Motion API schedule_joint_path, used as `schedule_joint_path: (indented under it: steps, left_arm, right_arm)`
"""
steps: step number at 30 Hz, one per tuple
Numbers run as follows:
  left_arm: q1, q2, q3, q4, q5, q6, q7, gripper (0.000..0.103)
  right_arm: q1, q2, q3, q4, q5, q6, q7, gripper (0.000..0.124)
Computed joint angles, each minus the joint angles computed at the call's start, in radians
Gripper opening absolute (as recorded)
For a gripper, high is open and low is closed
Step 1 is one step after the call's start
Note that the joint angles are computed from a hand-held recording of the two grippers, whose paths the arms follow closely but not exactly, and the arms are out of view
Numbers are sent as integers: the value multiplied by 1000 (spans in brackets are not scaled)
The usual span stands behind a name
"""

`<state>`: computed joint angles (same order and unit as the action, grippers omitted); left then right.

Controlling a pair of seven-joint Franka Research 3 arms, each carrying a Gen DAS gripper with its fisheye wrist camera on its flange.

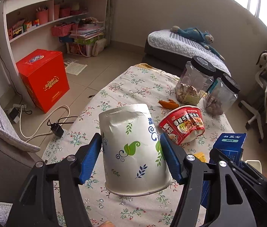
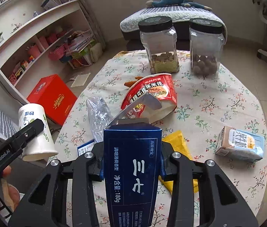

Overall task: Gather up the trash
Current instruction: 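Lift the blue box with the right tool and drop it into the bin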

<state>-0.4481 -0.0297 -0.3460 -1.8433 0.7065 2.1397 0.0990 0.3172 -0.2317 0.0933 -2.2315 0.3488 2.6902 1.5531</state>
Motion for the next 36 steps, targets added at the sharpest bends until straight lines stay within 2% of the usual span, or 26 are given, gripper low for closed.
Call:
schedule_joint_path:
  steps: [8,15,25,31,36]
  left_arm:
    - [-43,47,-18,70,149,-90,-18,63]
    - [-104,99,-17,144,283,-172,-42,63]
    - [-203,184,2,250,443,-272,-44,63]
    - [-259,228,22,306,515,-299,-44,63]
    - [-289,257,37,346,534,-287,-42,63]
  right_arm:
    - [-33,-44,34,-64,-104,195,34,38]
    - [-69,-82,50,-109,-164,296,45,38]
    - [-279,-163,194,-176,-343,411,190,38]
    - [-355,-210,228,-208,-359,457,205,38]
    - [-412,-242,255,-227,-353,474,198,38]
